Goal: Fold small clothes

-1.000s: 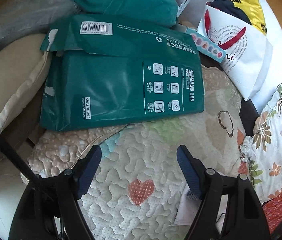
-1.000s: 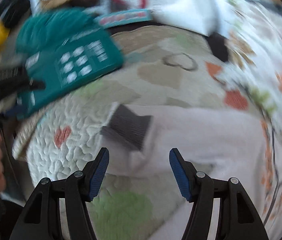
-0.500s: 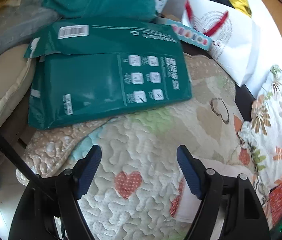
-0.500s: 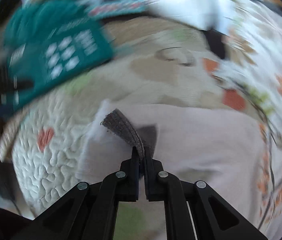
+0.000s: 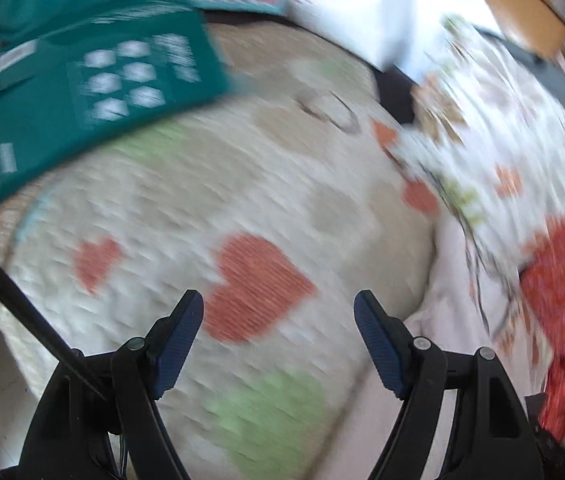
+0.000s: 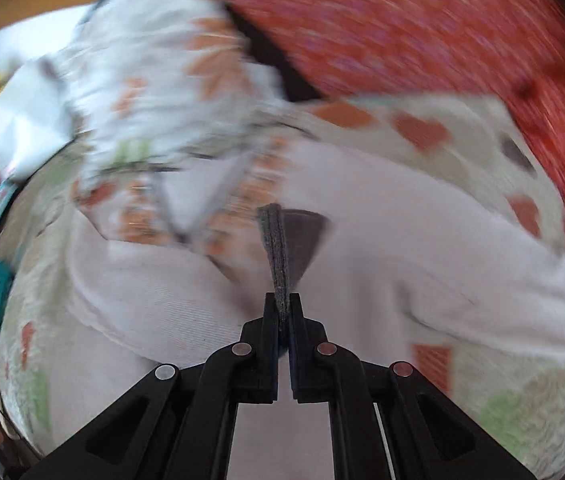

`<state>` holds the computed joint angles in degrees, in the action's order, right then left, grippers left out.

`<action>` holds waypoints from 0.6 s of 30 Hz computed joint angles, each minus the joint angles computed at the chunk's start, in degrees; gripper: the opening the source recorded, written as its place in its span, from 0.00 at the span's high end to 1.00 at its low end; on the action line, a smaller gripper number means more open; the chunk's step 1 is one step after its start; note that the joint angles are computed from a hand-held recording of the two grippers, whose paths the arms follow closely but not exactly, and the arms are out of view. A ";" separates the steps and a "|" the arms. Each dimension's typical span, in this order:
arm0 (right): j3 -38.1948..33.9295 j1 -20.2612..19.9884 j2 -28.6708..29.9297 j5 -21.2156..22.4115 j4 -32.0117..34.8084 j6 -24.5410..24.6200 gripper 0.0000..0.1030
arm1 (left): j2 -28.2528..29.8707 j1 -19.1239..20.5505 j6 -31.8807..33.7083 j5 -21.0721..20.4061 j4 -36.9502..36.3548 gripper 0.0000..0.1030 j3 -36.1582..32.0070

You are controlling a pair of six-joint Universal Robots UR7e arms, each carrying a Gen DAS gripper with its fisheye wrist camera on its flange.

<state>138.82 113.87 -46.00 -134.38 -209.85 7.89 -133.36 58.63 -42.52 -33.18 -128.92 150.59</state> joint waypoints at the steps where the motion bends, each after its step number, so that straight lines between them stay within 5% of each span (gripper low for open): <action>1: 1.19 -1.60 -0.15 0.70 -2.02 -0.39 0.96 | 2.01 -1.27 0.14 -0.42 -0.63 0.26 0.88; 5: 6.76 -10.19 -1.30 8.46 -9.55 -0.56 0.95 | 9.48 -4.52 1.85 -2.13 -4.89 0.26 3.64; 9: 8.82 -12.05 -0.40 4.06 -13.30 -0.36 0.87 | 16.41 -6.18 2.05 -2.97 -6.93 0.26 4.41; 14: 9.57 -6.82 -1.37 -6.39 -16.31 -2.06 0.87 | 21.32 -4.49 3.08 -2.88 -11.86 0.26 3.71; 18: 5.53 -3.18 -4.91 -0.62 -5.54 -2.45 0.76 | 26.87 -1.27 5.98 -2.45 -16.11 0.26 1.33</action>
<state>144.35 110.68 -50.91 -135.00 -215.38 5.44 -106.49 57.36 -36.54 -35.64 -145.03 151.91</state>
